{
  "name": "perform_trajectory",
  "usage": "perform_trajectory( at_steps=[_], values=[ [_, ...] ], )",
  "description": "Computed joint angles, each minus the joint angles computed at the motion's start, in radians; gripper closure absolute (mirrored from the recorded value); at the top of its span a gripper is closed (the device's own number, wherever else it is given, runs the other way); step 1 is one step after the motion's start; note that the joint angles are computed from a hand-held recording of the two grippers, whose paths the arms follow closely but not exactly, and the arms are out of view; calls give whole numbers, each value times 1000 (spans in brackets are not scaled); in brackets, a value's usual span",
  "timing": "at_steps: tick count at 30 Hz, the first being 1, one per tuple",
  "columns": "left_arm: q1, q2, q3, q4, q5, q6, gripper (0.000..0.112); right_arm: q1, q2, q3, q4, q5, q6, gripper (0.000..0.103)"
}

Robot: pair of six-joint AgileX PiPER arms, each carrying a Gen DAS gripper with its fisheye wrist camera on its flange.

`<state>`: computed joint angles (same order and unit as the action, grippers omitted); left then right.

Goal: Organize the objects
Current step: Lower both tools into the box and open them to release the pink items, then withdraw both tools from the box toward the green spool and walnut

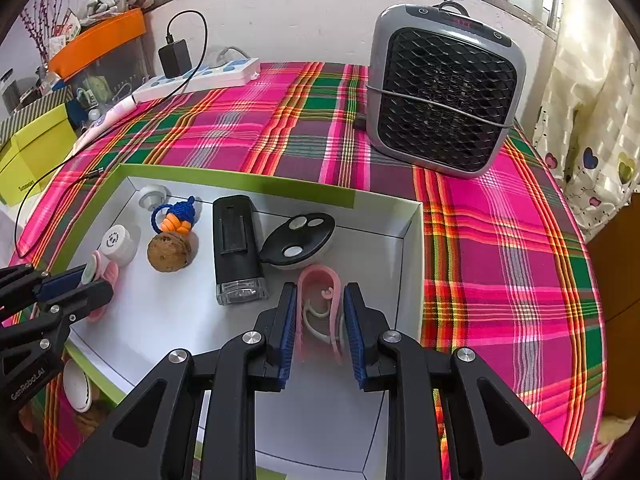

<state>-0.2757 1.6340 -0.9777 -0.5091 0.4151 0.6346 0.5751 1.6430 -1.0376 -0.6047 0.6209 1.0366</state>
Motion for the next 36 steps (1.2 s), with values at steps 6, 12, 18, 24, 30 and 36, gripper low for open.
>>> perform_trajectory(
  at_steps=[6, 12, 18, 24, 30, 36],
  values=[
    [-1, 0, -1, -2, 1, 0, 95, 1, 0, -2, 1, 1, 1, 79],
    [-2, -1, -1, 0, 3, -4, 94, -2, -1, 0, 4, -3, 0, 79],
    [-2, -2, 5, -15, -1, 9, 89, -1, -7, 6, 15, -16, -12, 70],
    [-3, -8, 11, -33, -3, 20, 84, 7, -12, 10, 5, -18, 12, 68],
    [2, -25, 16, -32, -1, 9, 78, 18, -31, 26, -22, -25, 48, 56],
    [10, -57, 36, -52, -1, 20, 78, 34, -48, 44, -49, -26, 92, 55]
  ],
)
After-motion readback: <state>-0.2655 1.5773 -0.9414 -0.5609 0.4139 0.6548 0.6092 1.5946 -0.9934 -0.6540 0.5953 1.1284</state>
